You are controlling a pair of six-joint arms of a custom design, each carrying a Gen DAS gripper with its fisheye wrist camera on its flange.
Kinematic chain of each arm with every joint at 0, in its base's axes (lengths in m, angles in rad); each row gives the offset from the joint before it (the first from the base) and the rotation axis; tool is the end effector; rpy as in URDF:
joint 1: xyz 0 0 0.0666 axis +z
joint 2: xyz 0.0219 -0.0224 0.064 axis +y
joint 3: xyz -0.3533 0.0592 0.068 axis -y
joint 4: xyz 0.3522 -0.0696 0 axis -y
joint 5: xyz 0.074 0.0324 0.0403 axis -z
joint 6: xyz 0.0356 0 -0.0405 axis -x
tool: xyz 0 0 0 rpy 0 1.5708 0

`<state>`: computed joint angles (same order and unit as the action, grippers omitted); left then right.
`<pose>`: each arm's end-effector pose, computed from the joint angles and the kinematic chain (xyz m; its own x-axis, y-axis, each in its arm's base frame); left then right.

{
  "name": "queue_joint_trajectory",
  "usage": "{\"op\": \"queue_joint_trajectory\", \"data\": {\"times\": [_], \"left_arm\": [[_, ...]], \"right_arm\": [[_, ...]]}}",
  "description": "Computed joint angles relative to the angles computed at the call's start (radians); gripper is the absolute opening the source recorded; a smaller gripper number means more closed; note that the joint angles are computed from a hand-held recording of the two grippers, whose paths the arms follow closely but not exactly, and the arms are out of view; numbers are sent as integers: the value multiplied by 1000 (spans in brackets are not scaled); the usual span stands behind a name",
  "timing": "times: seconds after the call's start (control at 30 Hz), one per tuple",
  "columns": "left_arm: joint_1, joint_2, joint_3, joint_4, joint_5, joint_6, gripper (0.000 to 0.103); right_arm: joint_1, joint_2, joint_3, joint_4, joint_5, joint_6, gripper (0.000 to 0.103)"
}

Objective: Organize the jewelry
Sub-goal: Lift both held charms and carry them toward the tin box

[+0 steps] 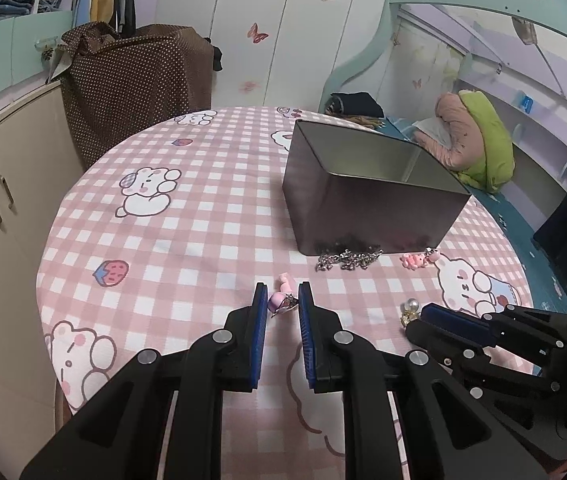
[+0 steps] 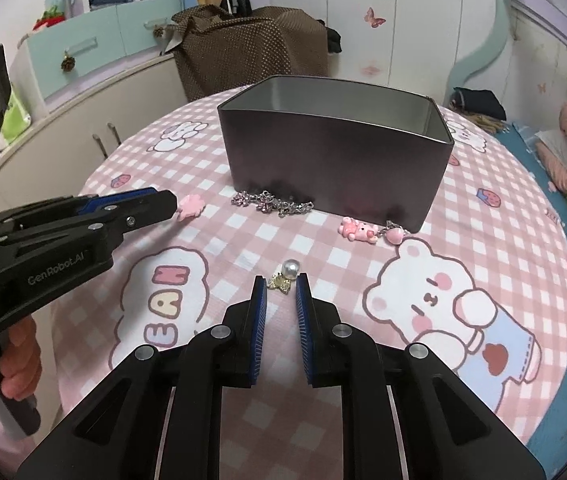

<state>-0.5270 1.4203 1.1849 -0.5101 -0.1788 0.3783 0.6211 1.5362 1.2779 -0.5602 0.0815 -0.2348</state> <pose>0.3994 -0.2255 0.3338 -0.6859 -0.0214 -0.7274 0.1384 0.9775 -0.1593 0.4027 0.2841 0.3160 -0.7019 -0.2171 -0.6784 -0.3819 0.9186 0.1012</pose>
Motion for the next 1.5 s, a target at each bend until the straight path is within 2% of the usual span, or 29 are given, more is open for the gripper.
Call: {"op": "queue_joint_trajectory", "data": {"times": [0.07,0.2,0.53,0.6,0.67,0.83,0.9,0.93,0.97,1.0,1.03,1.13,1.2,1.23,1.27,1.3,1.37,1.43,1.5], "left_arm": [[0,3,3,-5,1,4,14],[-6,-1,1,0,3,-2,14],[-10,-10,19,-3,10,-10,14],[-12,-15,22,0,5,-12,14],[-15,-20,20,6,1,-16,14],[-17,-11,26,-14,0,-13,14],[-11,-9,26,-19,10,-8,14],[-7,-10,24,-18,18,-6,14],[-4,-11,23,-17,19,-5,14],[-4,-12,21,-16,15,-4,14],[-1,-11,21,-16,14,-3,14],[6,-7,25,-16,17,-2,14],[7,-6,24,-12,17,-5,14],[7,-5,24,-13,16,-5,14],[8,-2,27,-17,18,-5,14],[9,-1,28,-21,21,-5,14],[10,2,30,-24,26,-8,14],[9,4,30,-24,28,-12,14],[8,6,31,-23,35,-13,14]], "right_arm": [[-11,3,-1,10,-15,-9,9],[-17,12,13,7,-12,-43,4],[-33,-22,8,22,-16,-58,4],[-33,-21,23,-2,-1,-39,4],[-37,-16,33,-24,35,-89,7],[-49,17,75,-89,-18,-143,11],[-45,16,73,-81,-20,-143,40],[-39,10,66,-74,1,-148,78],[-30,-4,46,-41,36,-153,84],[-24,-19,24,2,50,-144,84],[-23,-20,24,7,46,-133,84],[-12,1,46,-7,59,-93,84],[-2,22,55,-1,47,-44,77],[3,32,59,-4,41,-34,64],[3,49,68,-18,24,-29,42],[6,55,63,-4,34,-20,36],[7,56,56,11,30,-8,16],[5,56,60,3,27,-22,12],[3,52,57,3,23,-24,12]]}}
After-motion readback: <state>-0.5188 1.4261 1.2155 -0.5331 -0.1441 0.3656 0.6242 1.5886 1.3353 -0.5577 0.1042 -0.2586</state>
